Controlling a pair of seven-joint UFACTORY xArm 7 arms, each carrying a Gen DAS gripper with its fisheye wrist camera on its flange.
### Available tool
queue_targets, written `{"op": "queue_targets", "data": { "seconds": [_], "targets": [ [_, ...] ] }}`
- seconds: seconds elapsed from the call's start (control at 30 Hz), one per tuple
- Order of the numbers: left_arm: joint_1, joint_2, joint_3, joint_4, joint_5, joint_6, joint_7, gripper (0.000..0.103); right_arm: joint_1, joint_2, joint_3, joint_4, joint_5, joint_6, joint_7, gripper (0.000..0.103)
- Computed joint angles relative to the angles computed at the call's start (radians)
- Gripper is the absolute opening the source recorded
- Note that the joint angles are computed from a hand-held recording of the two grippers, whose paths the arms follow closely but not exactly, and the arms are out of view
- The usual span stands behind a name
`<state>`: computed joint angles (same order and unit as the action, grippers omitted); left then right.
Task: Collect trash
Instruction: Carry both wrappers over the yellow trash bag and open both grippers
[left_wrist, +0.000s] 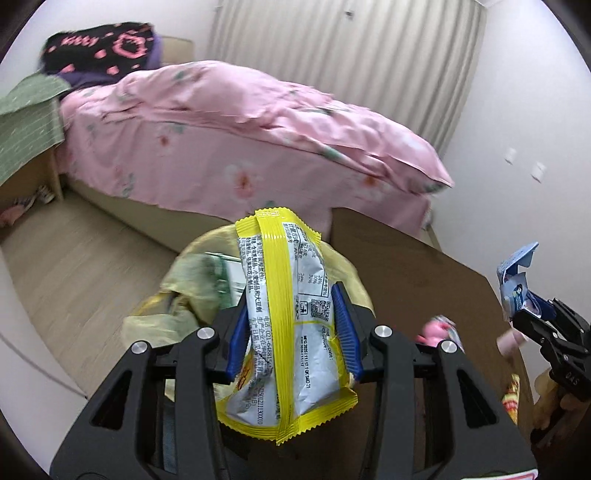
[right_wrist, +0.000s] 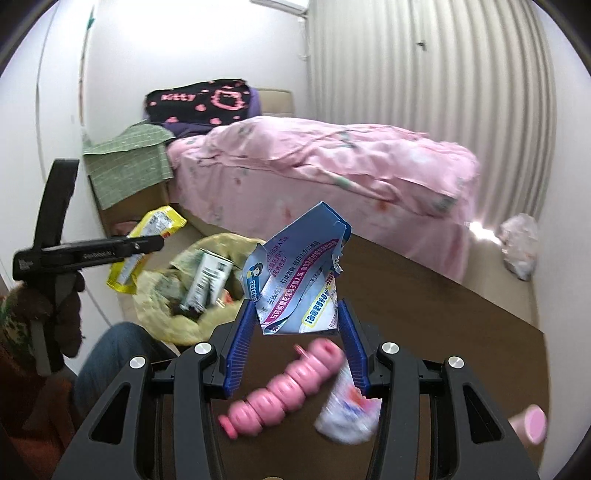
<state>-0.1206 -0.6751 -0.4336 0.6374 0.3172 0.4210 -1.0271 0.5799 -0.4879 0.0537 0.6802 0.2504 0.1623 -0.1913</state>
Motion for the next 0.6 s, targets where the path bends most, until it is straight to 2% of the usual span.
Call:
{"op": "queue_targets", "data": {
  "seconds": [0.1,0.2,0.3,0.47,0.6],
  "targets": [
    [0.018,0.008,0.011,-0.019,0.007,-0.009,-0.001,0.039,0.107,0.149,-0.075,0.107,0.075,-0.013,-0.083,0.044],
    [0.013,0.047,0.029,-0.034,-0.001,-0.042,0.005,0.039,0.112,0.27,-0.067,0.203,0.133,0.005,-0.148,0.044],
    [0.003,0.092,0.038,-0.034,-0.01,-0.06,0.014,0.039,0.136,0.369,-0.078,0.291,0.245,0.041,-0.272,0.044],
    [0.009,0.149,0.047,-0.035,0.0,-0.088,0.006,0.039,0.083,0.475,-0.021,0.393,0.264,0.091,-0.312,0.044],
    [0.001,0.178,0.073,-0.04,-0.016,-0.123,0.006,0.039,0.036,0.517,0.027,0.433,0.226,0.115,-0.299,0.044]
  ]
}}
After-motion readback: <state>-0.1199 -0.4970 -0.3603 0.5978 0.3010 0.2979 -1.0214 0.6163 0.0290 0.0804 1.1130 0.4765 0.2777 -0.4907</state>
